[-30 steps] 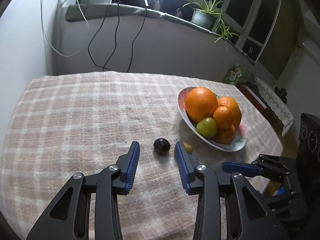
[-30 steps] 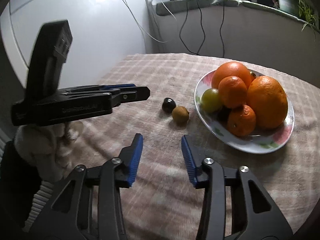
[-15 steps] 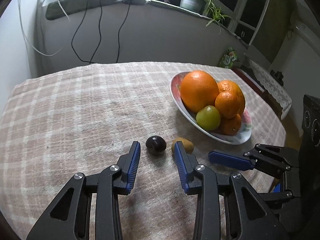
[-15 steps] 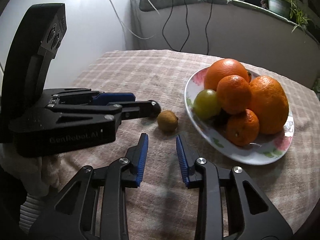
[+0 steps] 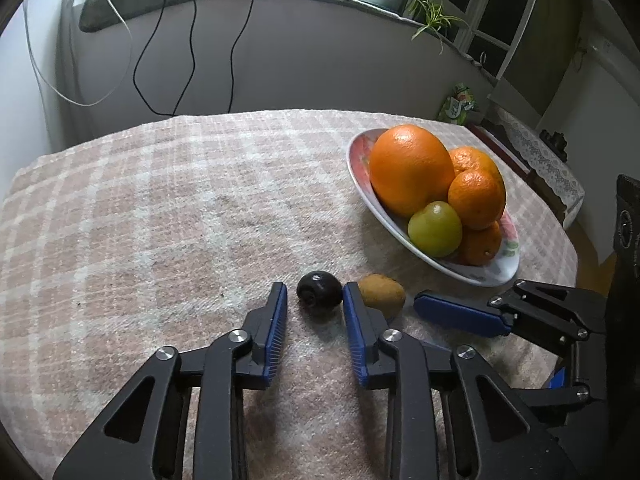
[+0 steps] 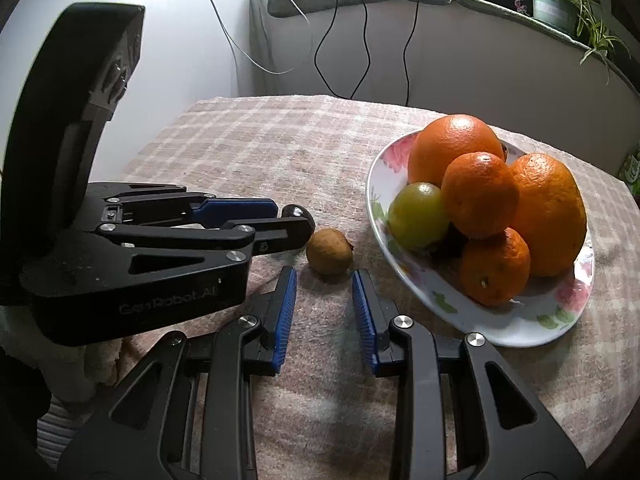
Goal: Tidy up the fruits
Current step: 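Move the left tool to the dark plum while the right tool approaches the brown kiwi, then close the left tool on the plum while the right tool closes on the kiwi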
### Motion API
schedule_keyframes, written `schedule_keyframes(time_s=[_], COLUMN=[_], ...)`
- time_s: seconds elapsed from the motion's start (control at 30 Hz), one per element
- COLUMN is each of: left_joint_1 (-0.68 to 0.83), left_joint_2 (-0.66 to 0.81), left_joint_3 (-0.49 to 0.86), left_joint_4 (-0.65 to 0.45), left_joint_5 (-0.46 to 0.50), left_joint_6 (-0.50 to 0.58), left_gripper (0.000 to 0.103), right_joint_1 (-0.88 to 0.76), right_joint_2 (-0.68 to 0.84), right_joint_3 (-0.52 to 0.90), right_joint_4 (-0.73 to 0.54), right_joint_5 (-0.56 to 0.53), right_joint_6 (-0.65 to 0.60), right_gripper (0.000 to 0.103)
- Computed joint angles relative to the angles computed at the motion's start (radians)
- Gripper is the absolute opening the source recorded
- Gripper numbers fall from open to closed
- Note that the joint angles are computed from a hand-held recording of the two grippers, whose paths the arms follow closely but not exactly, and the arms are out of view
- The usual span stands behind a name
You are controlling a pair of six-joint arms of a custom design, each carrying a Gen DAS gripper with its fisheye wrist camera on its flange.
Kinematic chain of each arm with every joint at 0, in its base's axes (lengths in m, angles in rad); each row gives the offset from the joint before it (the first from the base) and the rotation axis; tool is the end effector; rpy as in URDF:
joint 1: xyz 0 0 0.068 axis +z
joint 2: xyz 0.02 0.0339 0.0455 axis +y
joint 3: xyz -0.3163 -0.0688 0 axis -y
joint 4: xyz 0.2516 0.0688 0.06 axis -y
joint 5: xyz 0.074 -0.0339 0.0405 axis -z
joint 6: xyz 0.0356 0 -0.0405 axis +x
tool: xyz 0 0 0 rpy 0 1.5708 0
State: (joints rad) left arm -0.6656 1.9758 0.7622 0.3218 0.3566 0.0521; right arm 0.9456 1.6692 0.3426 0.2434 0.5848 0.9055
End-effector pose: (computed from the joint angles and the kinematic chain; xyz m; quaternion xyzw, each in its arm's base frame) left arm 0.2725 -0.2298 0.1059 0.3812 0.8481 -0.2584 0.2619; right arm 0.1439 0.1658 0.1070 0.0509 0.9304 0.0164 0.3625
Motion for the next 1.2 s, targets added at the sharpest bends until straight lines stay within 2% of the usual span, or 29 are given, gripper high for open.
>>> schedule_keyframes(time_s=[0.27, 0.7, 0.83, 1.03, 1.2], left_joint_1=[0.040, 0.093, 0.089, 0.089, 0.076], left_joint_2=[-0.013, 0.000, -0.001, -0.004, -0.007], left_joint_3=[-0.002, -0.014, -0.014, -0.019, -0.014], left_joint_4=[0.020, 0.047, 0.047, 0.049, 0.030], left_joint_5=[0.026, 0.089, 0.082, 0.079, 0.066], left_joint_6=[-0.002, -0.007, -0.005, -0.016, 0.000], left_gripper=[0.019, 0.019, 0.021, 0.027, 0.028], right_joint_1=[-0.021, -0.083, -0.075, -0.078, -0.067], right_joint_2=[0.035, 0.109, 0.133, 0.123, 0.104], right_joint_3=[0.042, 0.137, 0.166, 0.142, 0.119], right_joint_4=[-0.027, -0.075, -0.108, -0.056, -0.033], right_joint_5=[0.000, -0.007, 0.009, 0.004, 0.005], right_joint_6=[-0.022, -0.095, -0.102, -0.104, -0.097], right_gripper=[0.031, 0.031, 0.031, 0.029, 0.029])
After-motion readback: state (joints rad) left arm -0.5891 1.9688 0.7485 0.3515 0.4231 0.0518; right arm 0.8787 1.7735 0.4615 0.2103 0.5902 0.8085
